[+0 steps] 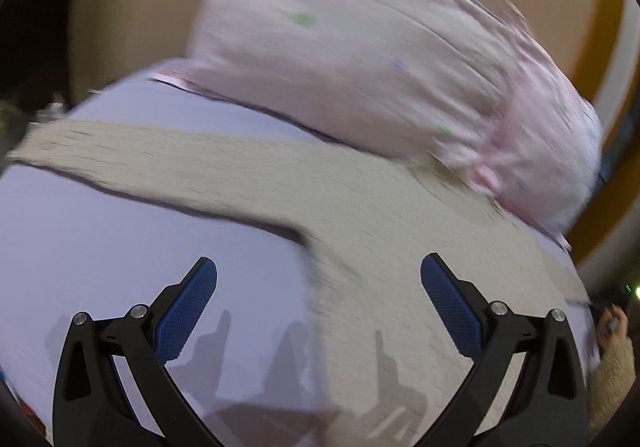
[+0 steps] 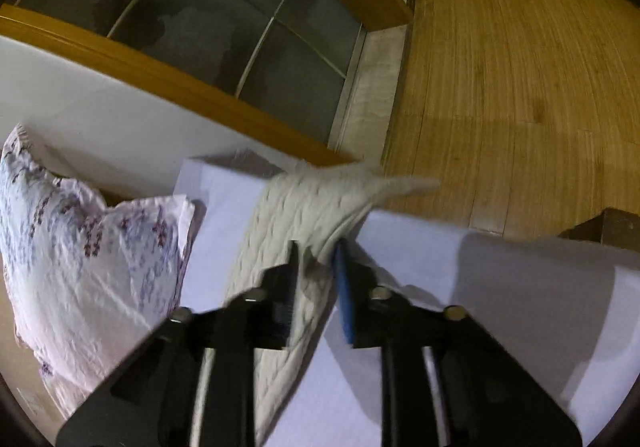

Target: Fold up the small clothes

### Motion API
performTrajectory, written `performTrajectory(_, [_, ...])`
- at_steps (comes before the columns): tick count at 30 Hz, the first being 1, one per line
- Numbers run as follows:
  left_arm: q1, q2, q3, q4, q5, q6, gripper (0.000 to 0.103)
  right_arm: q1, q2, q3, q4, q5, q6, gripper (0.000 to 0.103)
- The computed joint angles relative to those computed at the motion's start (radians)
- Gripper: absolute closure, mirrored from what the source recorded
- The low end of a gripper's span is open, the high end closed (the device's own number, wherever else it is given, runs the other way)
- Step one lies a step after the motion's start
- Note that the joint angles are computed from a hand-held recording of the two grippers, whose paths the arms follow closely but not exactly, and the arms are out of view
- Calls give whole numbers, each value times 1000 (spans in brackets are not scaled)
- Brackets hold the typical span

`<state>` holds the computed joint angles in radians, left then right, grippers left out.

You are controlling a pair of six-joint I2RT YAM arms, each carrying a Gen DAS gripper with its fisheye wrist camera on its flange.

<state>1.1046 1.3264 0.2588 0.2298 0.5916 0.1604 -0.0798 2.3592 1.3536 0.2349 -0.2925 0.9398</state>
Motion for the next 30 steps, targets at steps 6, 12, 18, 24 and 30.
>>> performTrajectory(6, [249, 196, 118, 52, 158, 3, 1, 185, -220, -165, 169, 161, -188, 97])
performTrajectory(12, [345, 314, 216, 101, 159, -107, 1, 624, -363, -149, 211, 96, -434, 97])
performTrajectory(18, [424, 454, 366, 35, 212, -223, 15, 886, -165, 146, -65, -63, -549, 66])
performTrajectory(24, [438, 641, 581, -45, 226, -348, 28, 843, -275, -55, 75, 46, -520, 38])
performTrajectory(30, [441, 805, 769, -94, 195, -466, 51, 753, -375, -239, 120, 89, -483, 34])
